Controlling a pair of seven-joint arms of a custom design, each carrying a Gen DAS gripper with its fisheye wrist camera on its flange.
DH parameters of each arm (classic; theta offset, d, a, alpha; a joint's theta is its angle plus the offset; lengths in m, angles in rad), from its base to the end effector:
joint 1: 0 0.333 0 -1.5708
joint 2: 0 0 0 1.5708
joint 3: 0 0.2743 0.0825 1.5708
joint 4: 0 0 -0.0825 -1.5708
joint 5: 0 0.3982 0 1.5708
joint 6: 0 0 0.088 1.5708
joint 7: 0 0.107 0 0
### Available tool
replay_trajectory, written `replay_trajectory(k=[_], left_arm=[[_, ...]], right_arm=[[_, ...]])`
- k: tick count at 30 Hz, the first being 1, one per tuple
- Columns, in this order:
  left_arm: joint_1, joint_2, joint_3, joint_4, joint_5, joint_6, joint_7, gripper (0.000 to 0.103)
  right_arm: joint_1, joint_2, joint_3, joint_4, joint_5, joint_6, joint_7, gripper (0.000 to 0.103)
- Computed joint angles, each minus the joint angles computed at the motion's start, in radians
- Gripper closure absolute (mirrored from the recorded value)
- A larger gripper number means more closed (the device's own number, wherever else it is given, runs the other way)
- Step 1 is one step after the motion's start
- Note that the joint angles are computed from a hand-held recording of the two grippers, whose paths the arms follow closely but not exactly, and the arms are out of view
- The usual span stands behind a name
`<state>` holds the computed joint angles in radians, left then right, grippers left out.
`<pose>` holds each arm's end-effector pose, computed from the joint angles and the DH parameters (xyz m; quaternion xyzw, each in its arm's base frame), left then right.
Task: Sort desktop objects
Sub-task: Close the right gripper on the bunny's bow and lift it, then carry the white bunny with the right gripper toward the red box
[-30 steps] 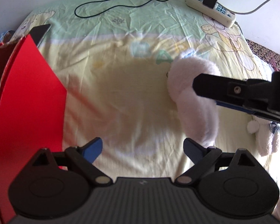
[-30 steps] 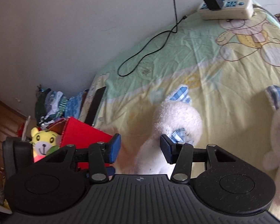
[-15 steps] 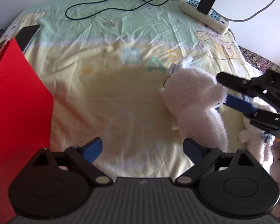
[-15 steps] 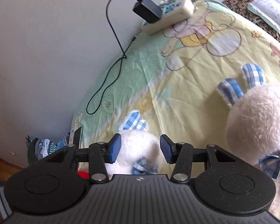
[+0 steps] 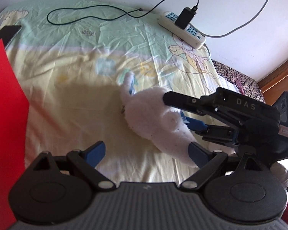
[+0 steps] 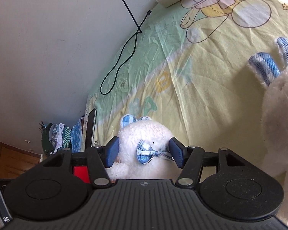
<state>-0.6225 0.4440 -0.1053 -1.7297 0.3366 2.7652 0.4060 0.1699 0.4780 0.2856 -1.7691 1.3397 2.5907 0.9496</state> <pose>0.5174 -0.4694 0.3478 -0.7334 0.6087 -0.3006 0.0369 0.6174 0.2665 0.2804 -0.5953 0.6469 0.2091 0.4283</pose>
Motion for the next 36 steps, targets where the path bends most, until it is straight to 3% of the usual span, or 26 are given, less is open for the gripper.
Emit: replay_trajectory(k=[8,12,16,18,19,21,23,29,36], left_arm=[[-0.001,0.074,0.001,0.087,-0.039,-0.027,0.02,0.009],[0.0,0.074,-0.009,0.083,-0.053,0.01,0.055,0.01],[-0.021,0.081,0.005,0.096,-0.049,-0.004,0.073,0.01],[-0.001,0.089,-0.015,0.091,-0.084,0.007,0.095,0.011],[0.006,0.091,-0.022,0.085,-0.102,0.012,0.104,0.014],[0.026,0.106,-0.048,0.1,-0.144,-0.014,0.154,0.046],[0.042,0.116,-0.068,0.105,-0.187,-0.015,0.199,0.046],[-0.04,0.118,0.004,0.152,-0.096,-0.086,0.173,0.053],[-0.044,0.085,-0.022,0.134,-0.051,-0.138,0.183,0.053]], right_arm=[[-0.015,0.0,-0.003,-0.01,0.013,-0.065,0.031,0.036],[-0.014,-0.026,-0.009,-0.035,0.017,-0.083,0.021,0.041],[-0.022,-0.035,-0.022,-0.053,0.029,-0.138,0.047,0.044],[-0.037,-0.046,-0.023,-0.085,0.055,-0.195,0.06,0.046],[-0.036,-0.055,-0.026,-0.098,0.07,-0.195,0.051,0.046],[-0.03,-0.061,-0.037,-0.104,0.082,-0.2,0.05,0.047],[-0.023,-0.061,-0.046,-0.103,0.083,-0.204,0.048,0.047],[-0.005,-0.08,-0.056,-0.115,0.061,-0.192,0.045,0.047],[0.002,-0.138,-0.067,-0.184,0.06,-0.223,0.069,0.047]])
